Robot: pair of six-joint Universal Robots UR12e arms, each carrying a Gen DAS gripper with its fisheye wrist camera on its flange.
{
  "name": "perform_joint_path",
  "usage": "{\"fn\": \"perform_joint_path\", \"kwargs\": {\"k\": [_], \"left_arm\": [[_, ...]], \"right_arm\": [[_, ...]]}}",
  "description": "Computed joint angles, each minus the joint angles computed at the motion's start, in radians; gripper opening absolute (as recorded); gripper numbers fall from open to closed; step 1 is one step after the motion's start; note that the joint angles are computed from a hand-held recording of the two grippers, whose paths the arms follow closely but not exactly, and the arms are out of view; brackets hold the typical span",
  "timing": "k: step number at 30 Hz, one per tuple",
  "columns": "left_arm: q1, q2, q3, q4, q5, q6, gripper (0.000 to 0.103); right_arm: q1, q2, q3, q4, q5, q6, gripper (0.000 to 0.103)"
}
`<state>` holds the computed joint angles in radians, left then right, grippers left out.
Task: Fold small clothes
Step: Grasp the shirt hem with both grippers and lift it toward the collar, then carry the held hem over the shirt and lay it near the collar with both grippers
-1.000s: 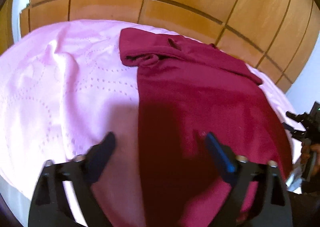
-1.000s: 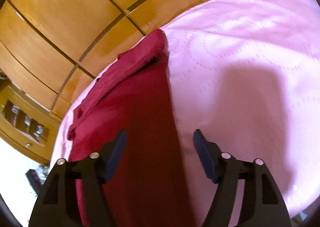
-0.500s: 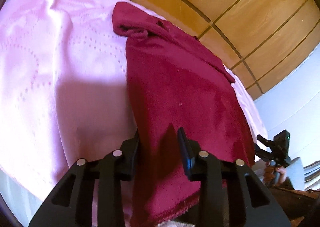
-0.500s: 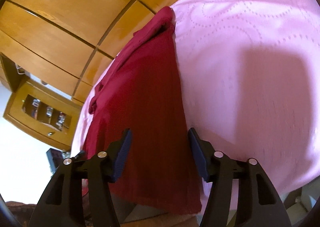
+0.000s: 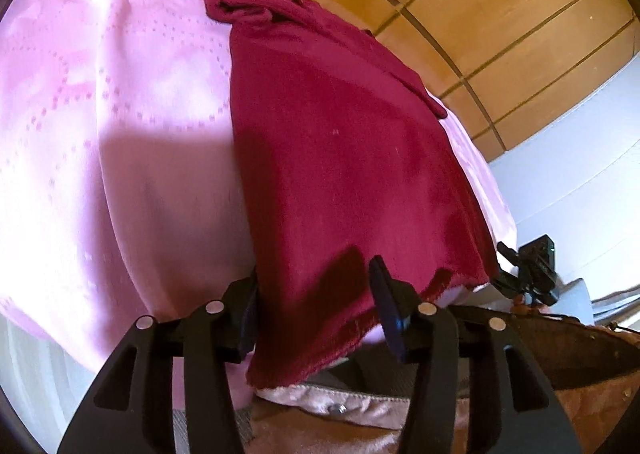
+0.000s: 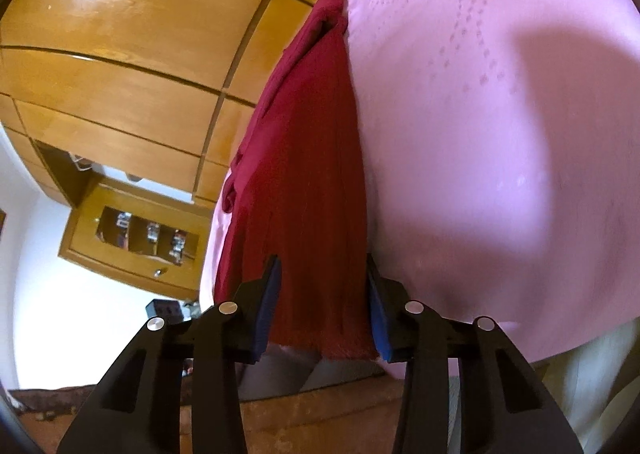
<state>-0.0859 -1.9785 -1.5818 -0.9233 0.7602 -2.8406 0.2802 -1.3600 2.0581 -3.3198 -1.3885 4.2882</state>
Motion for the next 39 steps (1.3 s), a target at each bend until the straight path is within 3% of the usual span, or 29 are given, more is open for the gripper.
{"fn": "perform_joint_path", "kwargs": {"k": [4, 5, 12, 17, 25, 30, 34, 39], "left_arm": [[-0.007, -0.006, 0.011, -0.029, 0.012, -0.001, 0.016], [-0.008, -0.006, 0.013, -0.031, 0.014, 0.001, 0.009], [0.008, 0.015, -0.009, 0.058, -0.031, -0.028, 0.007], [0.031, 0.032, -0.029, 0.109, -0.124, -0.038, 0.007], [0.076, 0.061, -0.084, 0.275, -0.281, -0.137, 0.006], [0.109, 0.075, -0.129, 0.416, -0.419, -0.247, 0.006], [0.133, 0.098, -0.161, 0.462, -0.521, -0.268, 0.006], [0.153, 0.119, -0.190, 0.538, -0.575, -0.320, 0.007]], "right_arm": [[-0.001, 0.011, -0.007, 0.007, 0.024, 0.009, 0.013], [0.000, 0.011, -0.013, 0.025, 0.033, -0.004, 0.013], [0.010, 0.003, -0.032, 0.011, 0.015, -0.077, 0.008], [0.010, 0.002, -0.034, -0.071, 0.007, -0.093, 0.006], [0.019, 0.001, -0.032, -0.265, -0.010, -0.106, 0.006], [0.026, 0.000, -0.030, -0.359, 0.019, -0.176, 0.006], [0.034, -0.004, -0.027, -0.446, 0.060, -0.217, 0.006], [0.037, -0.002, -0.019, -0.575, 0.103, -0.227, 0.006]]}}
